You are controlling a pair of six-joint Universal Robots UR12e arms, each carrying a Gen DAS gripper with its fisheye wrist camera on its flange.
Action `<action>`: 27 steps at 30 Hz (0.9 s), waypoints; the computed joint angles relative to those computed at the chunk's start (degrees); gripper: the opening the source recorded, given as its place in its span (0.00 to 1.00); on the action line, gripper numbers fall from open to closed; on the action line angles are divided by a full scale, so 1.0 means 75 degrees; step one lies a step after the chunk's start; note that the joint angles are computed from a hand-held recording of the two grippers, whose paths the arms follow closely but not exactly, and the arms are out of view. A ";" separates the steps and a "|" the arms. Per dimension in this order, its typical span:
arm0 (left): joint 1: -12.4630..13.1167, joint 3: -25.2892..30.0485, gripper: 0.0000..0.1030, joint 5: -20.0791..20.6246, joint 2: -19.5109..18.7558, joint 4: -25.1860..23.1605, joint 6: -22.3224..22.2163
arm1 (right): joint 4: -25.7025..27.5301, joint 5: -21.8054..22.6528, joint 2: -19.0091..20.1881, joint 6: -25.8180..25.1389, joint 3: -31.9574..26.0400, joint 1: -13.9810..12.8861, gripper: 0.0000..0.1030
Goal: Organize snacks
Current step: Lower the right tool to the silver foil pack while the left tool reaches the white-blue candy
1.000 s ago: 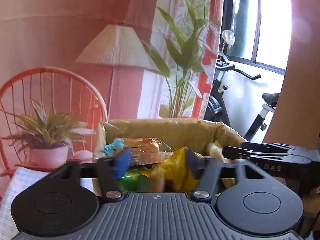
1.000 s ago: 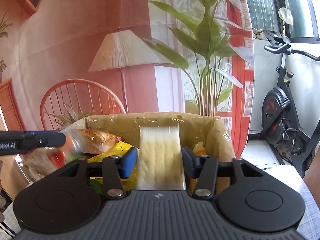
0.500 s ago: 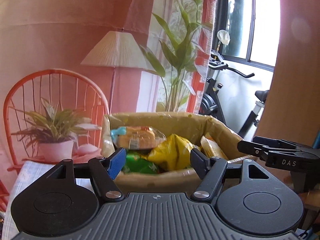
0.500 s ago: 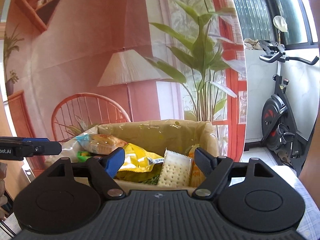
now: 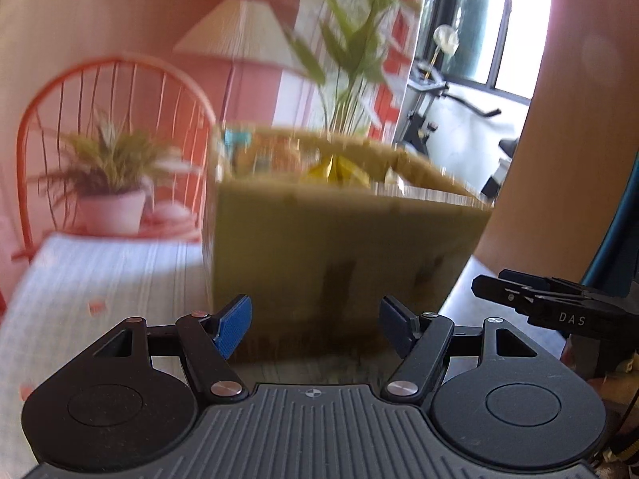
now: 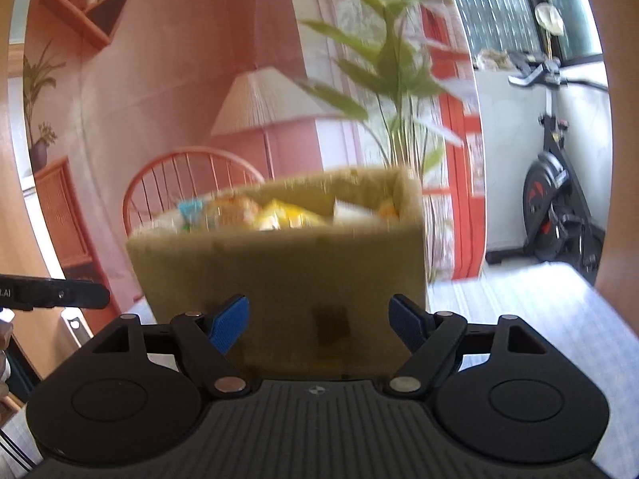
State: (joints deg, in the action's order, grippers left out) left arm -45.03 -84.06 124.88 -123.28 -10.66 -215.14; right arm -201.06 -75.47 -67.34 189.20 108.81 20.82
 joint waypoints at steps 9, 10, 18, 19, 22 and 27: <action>-0.0149 -0.0233 0.71 0.0064 -0.0125 -0.0365 -0.0668 | 0.0385 0.0042 -0.0079 0.0198 0.0535 0.0071 0.77; -0.0153 -0.0287 0.71 0.0034 -0.0109 -0.0352 -0.0762 | 0.0396 0.0025 -0.0090 0.0144 0.0581 0.0099 0.77; -0.0249 -0.0578 0.71 0.0182 0.0007 -0.0613 -0.1327 | 0.0773 0.0100 -0.0200 -0.0364 0.0886 0.0325 0.77; -0.0272 -0.0627 0.71 0.0195 0.0029 -0.0622 -0.1385 | 0.0844 0.0124 -0.0200 -0.0433 0.0900 0.0346 0.77; -0.0280 -0.0705 0.71 0.0205 0.0045 -0.0450 -0.1352 | 0.1044 0.0244 -0.0218 -0.0599 0.0947 0.0416 0.77; -0.0334 -0.0776 0.71 0.0267 0.0036 -0.0169 -0.1332 | 0.1452 0.0444 -0.0262 -0.0947 0.0966 0.0532 0.75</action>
State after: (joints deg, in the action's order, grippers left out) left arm -47.54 -89.88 126.88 -123.02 -11.93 -225.13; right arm -190.17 -72.14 -69.30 182.10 116.05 24.81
